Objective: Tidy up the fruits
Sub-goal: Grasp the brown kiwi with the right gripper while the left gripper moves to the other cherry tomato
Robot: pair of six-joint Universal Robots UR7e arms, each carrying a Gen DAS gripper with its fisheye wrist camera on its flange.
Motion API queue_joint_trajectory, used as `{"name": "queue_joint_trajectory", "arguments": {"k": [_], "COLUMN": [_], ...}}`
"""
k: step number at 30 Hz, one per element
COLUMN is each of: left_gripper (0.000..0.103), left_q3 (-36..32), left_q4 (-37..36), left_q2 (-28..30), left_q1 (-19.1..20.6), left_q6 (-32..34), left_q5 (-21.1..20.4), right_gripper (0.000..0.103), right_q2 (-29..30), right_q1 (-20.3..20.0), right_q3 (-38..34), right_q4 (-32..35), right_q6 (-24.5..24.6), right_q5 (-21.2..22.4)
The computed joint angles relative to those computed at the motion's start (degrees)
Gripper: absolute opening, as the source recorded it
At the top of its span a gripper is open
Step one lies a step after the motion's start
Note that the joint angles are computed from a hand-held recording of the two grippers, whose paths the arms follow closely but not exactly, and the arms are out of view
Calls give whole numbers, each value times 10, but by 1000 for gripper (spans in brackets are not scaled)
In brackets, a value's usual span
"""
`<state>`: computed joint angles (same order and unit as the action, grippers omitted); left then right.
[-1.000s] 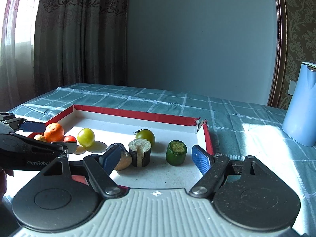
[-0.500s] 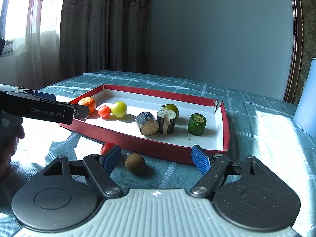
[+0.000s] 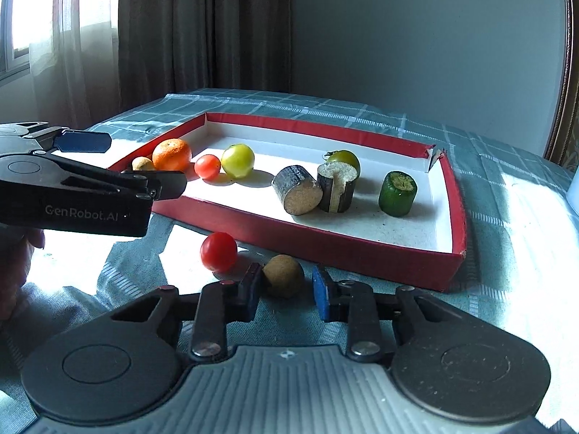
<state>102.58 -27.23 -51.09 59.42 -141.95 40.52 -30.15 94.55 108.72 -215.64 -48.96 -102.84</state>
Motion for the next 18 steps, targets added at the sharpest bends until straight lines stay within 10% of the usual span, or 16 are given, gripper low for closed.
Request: {"name": "queue_joint_trajectory", "arguments": {"k": [7,18], "left_gripper": [100,100], "left_q3": [-3,-49], "left_q4": [78,112], "left_q2": [-2,60], "left_q1": [-1,-19], "left_q6": [-51,-24], "left_q5": [53,8], "right_gripper": [24,25], "right_q2": [10,7], "right_q1": [0,-6], "right_q3": [12,4], "right_q4": [-84,-103], "right_q6": [-12,21], "right_q5": [3,-21]}}
